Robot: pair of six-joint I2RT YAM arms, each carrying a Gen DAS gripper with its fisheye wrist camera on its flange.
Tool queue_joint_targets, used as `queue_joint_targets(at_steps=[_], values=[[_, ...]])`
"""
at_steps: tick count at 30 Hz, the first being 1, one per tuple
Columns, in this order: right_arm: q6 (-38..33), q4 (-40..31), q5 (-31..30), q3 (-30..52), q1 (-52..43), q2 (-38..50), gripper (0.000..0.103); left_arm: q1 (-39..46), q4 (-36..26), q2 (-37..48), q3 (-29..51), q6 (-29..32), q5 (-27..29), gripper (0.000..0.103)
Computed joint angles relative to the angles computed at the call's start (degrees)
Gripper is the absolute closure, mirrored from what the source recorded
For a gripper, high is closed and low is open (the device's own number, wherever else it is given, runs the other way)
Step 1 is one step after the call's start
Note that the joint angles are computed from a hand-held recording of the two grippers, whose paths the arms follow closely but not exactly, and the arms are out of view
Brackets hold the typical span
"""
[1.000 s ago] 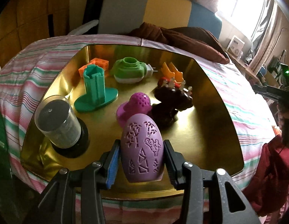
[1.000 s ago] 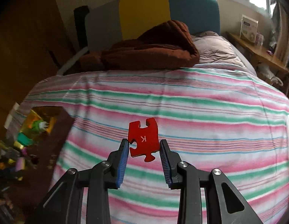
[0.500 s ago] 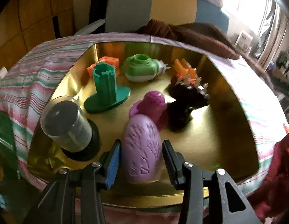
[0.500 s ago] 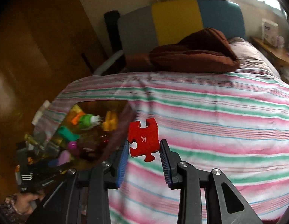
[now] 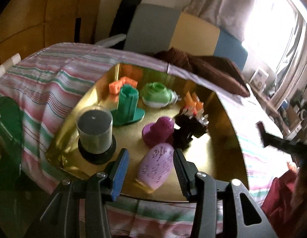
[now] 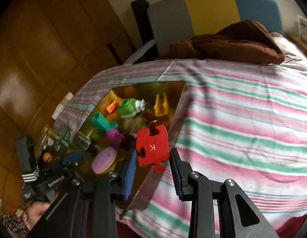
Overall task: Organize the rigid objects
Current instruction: 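Lower the lilac egg into the tray and open the left tool, then lower the red puzzle block into the tray and open the right tool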
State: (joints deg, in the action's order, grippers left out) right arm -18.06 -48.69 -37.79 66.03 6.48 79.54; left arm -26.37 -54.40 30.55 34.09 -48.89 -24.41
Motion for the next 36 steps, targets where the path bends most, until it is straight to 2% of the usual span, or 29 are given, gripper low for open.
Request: queue_joint_targets(at_steps=[5, 8, 16, 22, 36], values=[[1.1, 1.1, 2.2, -2.4, 3.6, -1.6, 0.069, -5.8, -0.8, 1.0, 1.6, -2.3, -5.4, 0.052], [1.6, 1.8, 4.1, -3.5, 6.1, -3.1, 0.069, -6.2, -1.0, 0.9, 2.1, -2.4, -6.1, 0.051], [2.9, 4.5, 14.1, -6.0, 15.1, -5.4, 0.069, -2.2, -2.8, -0.7, 2.6, -2.8, -4.5, 0.051], [4.0, 6.3, 19.4, -7.4, 20.8, -6.1, 0.069, -4.3, -5.9, 0.4, 4.5, -5.5, -8.7, 0.051], [5.6, 8.8, 24.8, -8.3, 25.2, -2.7, 0.069, -4.7, -10.3, 2.6, 7.1, -9.4, -11.7, 0.051]])
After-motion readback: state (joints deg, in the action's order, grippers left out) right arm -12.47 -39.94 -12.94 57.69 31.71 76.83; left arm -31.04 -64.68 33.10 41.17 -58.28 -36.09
